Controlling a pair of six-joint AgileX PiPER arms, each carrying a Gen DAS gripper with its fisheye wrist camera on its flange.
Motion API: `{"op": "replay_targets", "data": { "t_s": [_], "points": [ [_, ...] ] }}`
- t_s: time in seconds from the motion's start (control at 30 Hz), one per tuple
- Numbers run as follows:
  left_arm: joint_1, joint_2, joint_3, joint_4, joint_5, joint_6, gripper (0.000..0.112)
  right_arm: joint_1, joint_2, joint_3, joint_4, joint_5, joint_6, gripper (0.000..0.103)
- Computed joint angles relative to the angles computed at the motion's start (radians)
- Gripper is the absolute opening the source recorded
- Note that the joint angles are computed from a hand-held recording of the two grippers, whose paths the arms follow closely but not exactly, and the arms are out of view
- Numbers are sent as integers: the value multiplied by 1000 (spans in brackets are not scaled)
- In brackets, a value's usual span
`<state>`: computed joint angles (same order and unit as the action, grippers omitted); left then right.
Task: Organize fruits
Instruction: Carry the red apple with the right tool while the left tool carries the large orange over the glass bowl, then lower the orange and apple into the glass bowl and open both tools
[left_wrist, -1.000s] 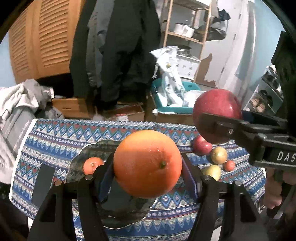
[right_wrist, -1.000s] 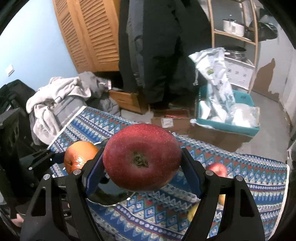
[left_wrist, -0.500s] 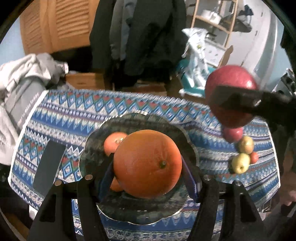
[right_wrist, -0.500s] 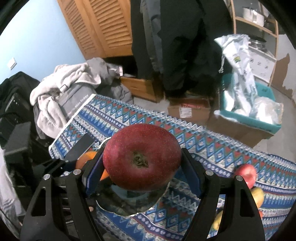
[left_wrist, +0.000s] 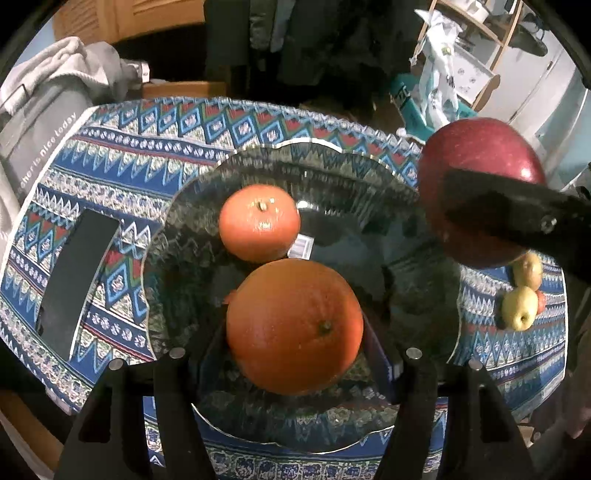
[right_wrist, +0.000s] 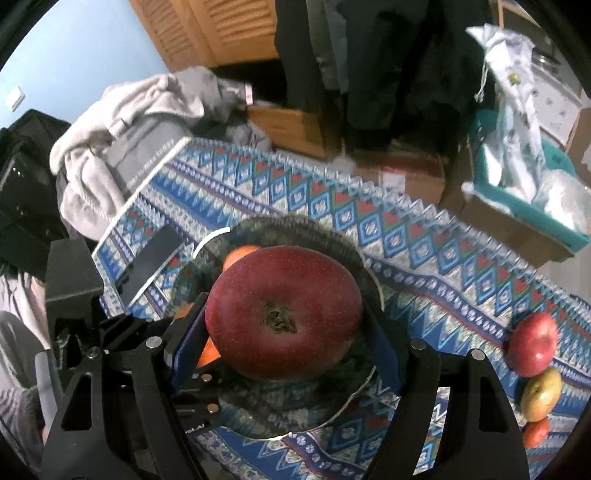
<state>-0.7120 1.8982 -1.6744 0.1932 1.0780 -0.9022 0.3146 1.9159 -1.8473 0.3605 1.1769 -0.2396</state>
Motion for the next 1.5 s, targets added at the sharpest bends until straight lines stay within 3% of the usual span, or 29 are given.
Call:
{"op": "replay_targets", "data": {
  "t_s": [0.43, 0.5, 1.17, 1.5],
  "points": [
    [-10, 15, -7, -3, -8, 3, 68, -3, 50, 45, -12, 4, 5, 78],
    [-2, 8, 2, -26, -33, 17, 78, -4, 55, 51, -12, 5, 3, 78],
    [-33, 35, -64, 8, 47, 25, 80, 10, 82, 87, -40, 21, -1, 78],
    [-47, 33, -121, 25, 76, 20, 80, -38, 48, 94, 37, 23, -1, 78]
  ]
}}
